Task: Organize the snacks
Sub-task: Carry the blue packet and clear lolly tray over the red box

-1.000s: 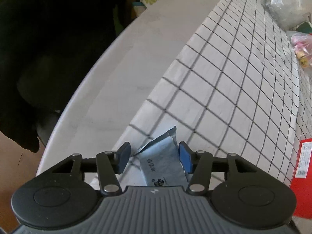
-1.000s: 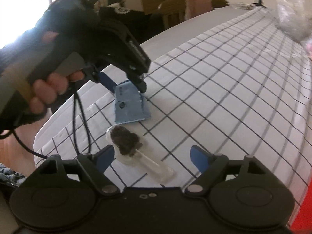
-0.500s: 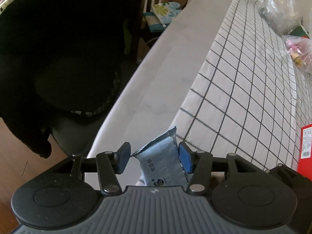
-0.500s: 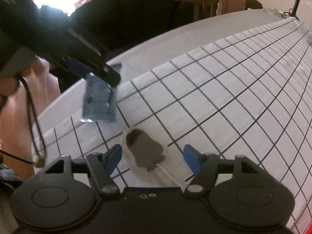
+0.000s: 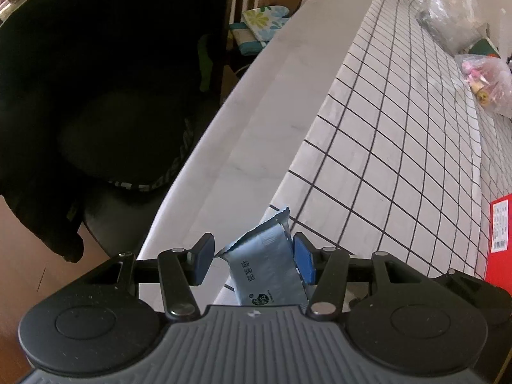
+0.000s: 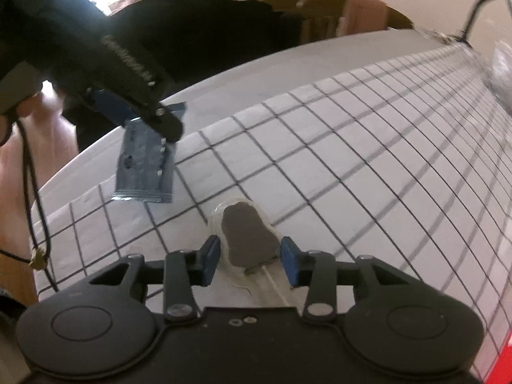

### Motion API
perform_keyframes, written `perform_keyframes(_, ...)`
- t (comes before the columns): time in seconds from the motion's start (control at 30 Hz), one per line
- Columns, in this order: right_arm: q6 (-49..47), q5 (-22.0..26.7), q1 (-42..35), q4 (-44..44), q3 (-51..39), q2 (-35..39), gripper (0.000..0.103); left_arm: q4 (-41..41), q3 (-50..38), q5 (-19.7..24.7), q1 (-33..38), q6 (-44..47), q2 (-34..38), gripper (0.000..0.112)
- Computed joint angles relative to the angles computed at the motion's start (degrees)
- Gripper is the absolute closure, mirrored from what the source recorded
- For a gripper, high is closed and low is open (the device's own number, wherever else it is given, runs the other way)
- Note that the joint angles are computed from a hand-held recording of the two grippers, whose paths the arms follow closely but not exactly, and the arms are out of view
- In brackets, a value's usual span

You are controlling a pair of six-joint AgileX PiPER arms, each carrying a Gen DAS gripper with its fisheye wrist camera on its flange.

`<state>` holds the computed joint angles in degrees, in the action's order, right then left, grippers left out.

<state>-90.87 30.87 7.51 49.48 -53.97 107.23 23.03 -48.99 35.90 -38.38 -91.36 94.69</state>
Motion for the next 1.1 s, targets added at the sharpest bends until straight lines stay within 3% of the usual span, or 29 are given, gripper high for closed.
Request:
perform_keyframes(0.33,4.0,3.3,-11.2,0.5,2.0,-6.3,0.064,0.4,-8.0,2.4,-4.0,3.7,3.0,0.059)
perform_keyframes(0.6,5.6,8.1,-23.0,1.5,1.1,-11.7,0.064,-0.4,-21.6,6.9,-6.5,11.9,8.8,0.059)
perform_keyframes(0.9,6.0,13.8,-35.8,2.6,-4.0,-14.0,0.064,-1.5,-45.5,14.9,-9.4,23.5,19.8,0.059)
perform_keyframes(1.1,5.8,17.3,-42.2,3.1,-9.4,-12.2,0.064,-2.6,-67.8,23.4,-11.4,31.1,30.4,0.059)
